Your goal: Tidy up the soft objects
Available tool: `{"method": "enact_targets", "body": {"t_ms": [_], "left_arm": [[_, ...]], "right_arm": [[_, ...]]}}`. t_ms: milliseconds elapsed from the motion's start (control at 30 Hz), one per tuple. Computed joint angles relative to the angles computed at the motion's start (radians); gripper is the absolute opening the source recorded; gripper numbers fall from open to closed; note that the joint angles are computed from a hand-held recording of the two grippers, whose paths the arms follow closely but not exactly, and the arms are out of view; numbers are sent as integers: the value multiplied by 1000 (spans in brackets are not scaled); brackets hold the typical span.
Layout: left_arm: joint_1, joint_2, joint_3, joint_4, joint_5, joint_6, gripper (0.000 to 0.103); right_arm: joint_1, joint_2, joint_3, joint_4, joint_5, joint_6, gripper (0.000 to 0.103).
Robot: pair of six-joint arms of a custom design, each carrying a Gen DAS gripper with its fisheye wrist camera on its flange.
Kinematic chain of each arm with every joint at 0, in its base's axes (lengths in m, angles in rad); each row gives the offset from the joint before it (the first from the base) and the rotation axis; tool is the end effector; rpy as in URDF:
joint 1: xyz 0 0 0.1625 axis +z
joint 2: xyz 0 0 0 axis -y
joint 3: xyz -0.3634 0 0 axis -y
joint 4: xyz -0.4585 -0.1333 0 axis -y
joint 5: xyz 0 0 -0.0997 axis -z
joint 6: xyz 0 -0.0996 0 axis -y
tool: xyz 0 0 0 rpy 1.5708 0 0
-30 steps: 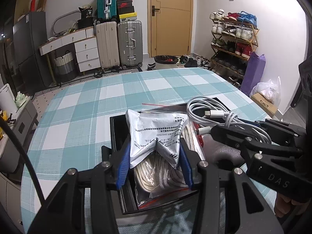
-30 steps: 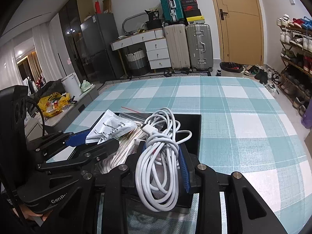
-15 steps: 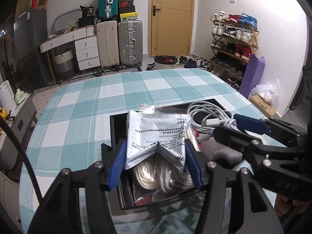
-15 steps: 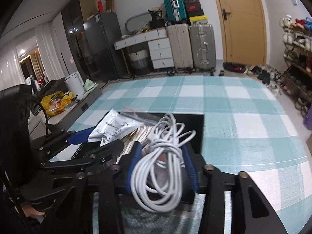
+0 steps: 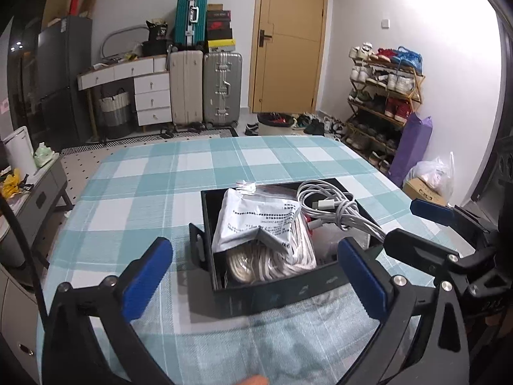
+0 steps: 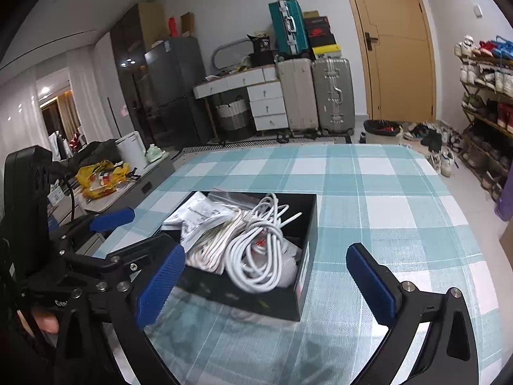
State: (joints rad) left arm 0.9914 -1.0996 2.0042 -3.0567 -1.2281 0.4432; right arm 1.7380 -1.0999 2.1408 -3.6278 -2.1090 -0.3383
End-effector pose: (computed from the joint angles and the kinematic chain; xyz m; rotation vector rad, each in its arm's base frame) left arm -0.1797 -0.5793 0.1022 1.2089 2.4425 -0.8443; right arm 0.1679 -0.5009 0.1304 0.2299 -2.2831 1.2048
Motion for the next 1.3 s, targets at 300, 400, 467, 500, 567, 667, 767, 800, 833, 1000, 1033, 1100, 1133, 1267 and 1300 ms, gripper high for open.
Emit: {"method": "enact_targets", "body": {"t_ms": [300,400,467,500,567,667,767,800,833,1000,1033,1100,1133,1267,1300], "left_arm": [[-8,-59,92,-85,28,11,103],[-6,-67,111,-107,34,12,103],[-5,-72,123,-116,35,6,103],[-4,-72,128,-120,38,5,103],[-3,-68,140,-146,45,14,103],[-1,-60,150,-175,47,30,103],[4,-53,157,-209,41,46,103],[4,-50,158,-219,42,50,103],[5,-47,159,-228,39,54,103],[9,-33,156,-257,36,58,103],[10,-31,156,-260,35,59,103],[9,-25,155,-271,42,67,103],[7,-21,153,-274,46,69,103],[10,-22,156,-274,37,72,103],[10,-22,156,-274,36,72,103]], "right_arm": [[7,-14,69,-98,61,-29,102],[7,-21,89,-126,81,-28,102],[10,-20,99,-147,79,-30,102],[10,-18,104,-159,79,-32,102],[7,-13,111,-179,81,-36,102],[3,3,119,-215,75,-53,102],[-2,22,120,-252,71,-68,102],[-3,35,117,-278,68,-83,102],[-1,45,113,-296,63,-94,102],[-6,64,111,-328,67,-118,102],[-6,64,111,-330,71,-121,102],[-4,68,108,-339,72,-130,102],[-3,71,107,-342,69,-134,102],[-3,70,106,-341,71,-138,102],[-2,72,106,-344,70,-138,102]]}}
